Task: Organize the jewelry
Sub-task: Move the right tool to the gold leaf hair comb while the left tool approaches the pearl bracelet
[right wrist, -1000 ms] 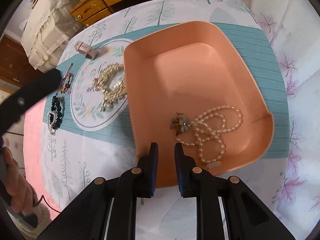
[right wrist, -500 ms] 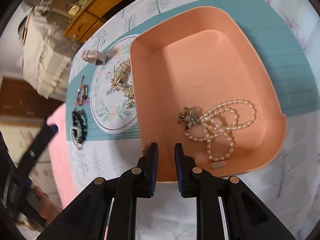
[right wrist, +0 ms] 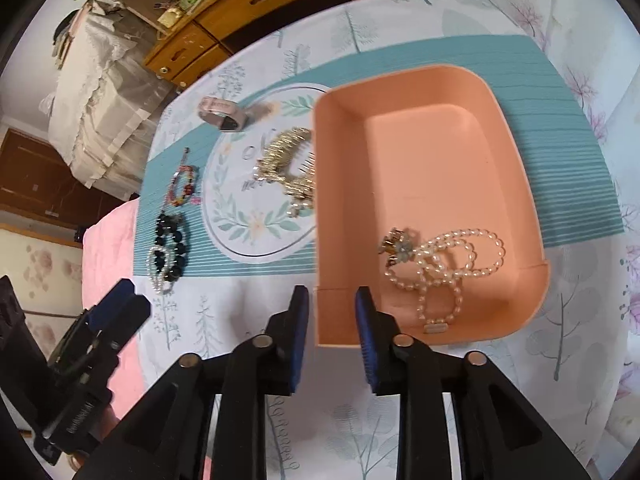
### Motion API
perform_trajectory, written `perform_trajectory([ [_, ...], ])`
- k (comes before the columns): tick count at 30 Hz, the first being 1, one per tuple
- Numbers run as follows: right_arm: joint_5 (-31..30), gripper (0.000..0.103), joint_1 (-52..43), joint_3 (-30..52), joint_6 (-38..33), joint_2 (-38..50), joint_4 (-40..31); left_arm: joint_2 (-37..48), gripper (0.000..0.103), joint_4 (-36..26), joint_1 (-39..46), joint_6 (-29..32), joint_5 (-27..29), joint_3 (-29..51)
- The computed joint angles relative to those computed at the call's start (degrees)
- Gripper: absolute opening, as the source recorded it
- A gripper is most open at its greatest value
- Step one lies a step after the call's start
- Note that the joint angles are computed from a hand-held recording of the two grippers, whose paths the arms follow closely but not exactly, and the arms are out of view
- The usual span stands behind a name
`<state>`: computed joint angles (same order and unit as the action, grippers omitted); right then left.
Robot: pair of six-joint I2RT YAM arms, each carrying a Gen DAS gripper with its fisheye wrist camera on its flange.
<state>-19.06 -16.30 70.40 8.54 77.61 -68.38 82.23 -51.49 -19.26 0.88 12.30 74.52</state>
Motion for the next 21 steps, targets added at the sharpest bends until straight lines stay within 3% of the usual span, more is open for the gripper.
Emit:
perform_trajectory([
  [13, 4.41, 0.027, 9.34, 9.16, -1.34, -4.77, -5.98, -3.50, 0.053, -5.43, 2.71, 3.24, -0.24, 2.38],
  [15, 5.41, 0.029, 11.34, 10.88, -1.48, -5.03, -6.95, -3.85, 0.053, -5.85, 2.92, 3.41, -0.36, 2.75],
  [17, 6.18, 0.040, 13.31, 12.52, -1.78, -5.28, -7.67, -4.24, 0.053, -6.36, 3.01, 3.83, -0.69, 3.29],
  [21, 10.25, 0.045, 19.06, 16.22, -0.87, -5.34, -8.18, -4.47, 0.053, -7.30, 3.22, 4.56, -1.40, 4.46],
])
